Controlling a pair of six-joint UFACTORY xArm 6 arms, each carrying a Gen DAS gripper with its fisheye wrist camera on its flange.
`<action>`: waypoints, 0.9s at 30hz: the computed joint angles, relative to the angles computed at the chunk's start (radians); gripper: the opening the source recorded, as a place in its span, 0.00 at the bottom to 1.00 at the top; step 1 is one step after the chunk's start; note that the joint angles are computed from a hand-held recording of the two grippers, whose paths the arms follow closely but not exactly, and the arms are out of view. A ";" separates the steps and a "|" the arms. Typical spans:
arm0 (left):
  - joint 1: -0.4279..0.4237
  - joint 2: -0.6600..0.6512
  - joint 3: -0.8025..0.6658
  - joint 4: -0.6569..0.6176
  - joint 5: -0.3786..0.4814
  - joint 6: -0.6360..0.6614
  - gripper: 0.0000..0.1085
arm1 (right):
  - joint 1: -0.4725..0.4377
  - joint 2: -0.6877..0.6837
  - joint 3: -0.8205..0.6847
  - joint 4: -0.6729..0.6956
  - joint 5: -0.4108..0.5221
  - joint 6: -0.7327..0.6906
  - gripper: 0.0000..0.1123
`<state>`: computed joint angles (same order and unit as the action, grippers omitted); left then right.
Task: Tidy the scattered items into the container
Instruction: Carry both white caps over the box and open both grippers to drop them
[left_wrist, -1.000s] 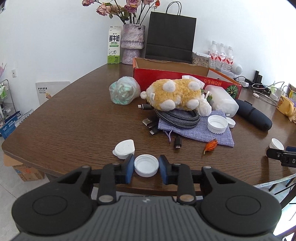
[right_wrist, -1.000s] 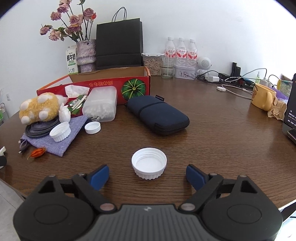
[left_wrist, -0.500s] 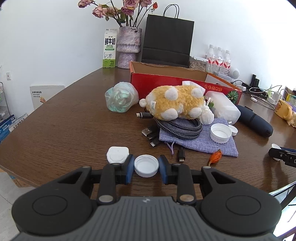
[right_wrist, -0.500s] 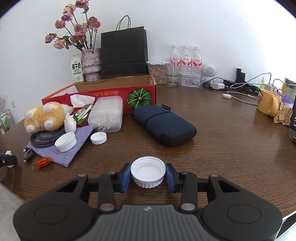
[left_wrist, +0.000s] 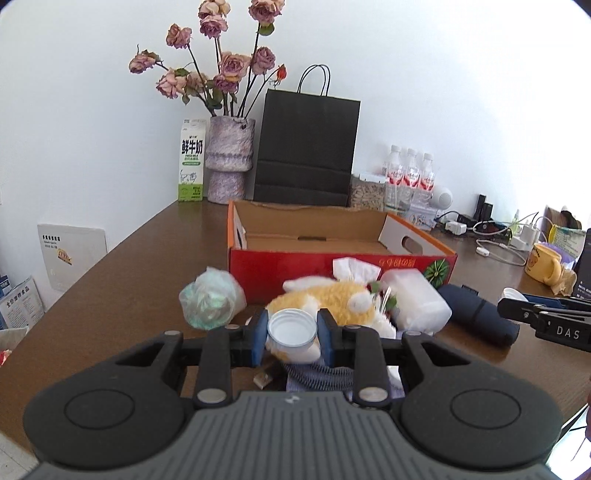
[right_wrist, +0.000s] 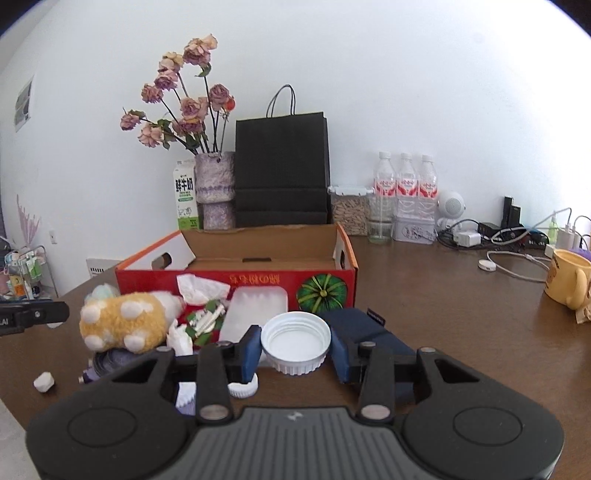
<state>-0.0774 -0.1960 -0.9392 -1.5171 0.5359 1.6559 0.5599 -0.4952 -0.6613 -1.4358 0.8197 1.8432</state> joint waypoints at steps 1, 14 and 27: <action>-0.007 0.010 -0.021 -0.012 0.001 0.007 0.27 | -0.022 0.012 -0.019 -0.016 -0.027 -0.002 0.35; -0.133 0.359 -0.521 0.244 -0.053 -0.375 0.27 | -0.333 0.363 -0.461 0.068 -0.372 -0.305 0.35; -0.178 0.881 -1.173 1.046 0.135 -1.177 0.27 | -0.433 0.778 -0.805 0.807 -0.380 -0.982 0.35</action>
<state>-0.2555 0.6848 -2.1122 -0.4713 0.6707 0.4787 0.1271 0.2827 -1.4667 -0.6289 0.4392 0.8611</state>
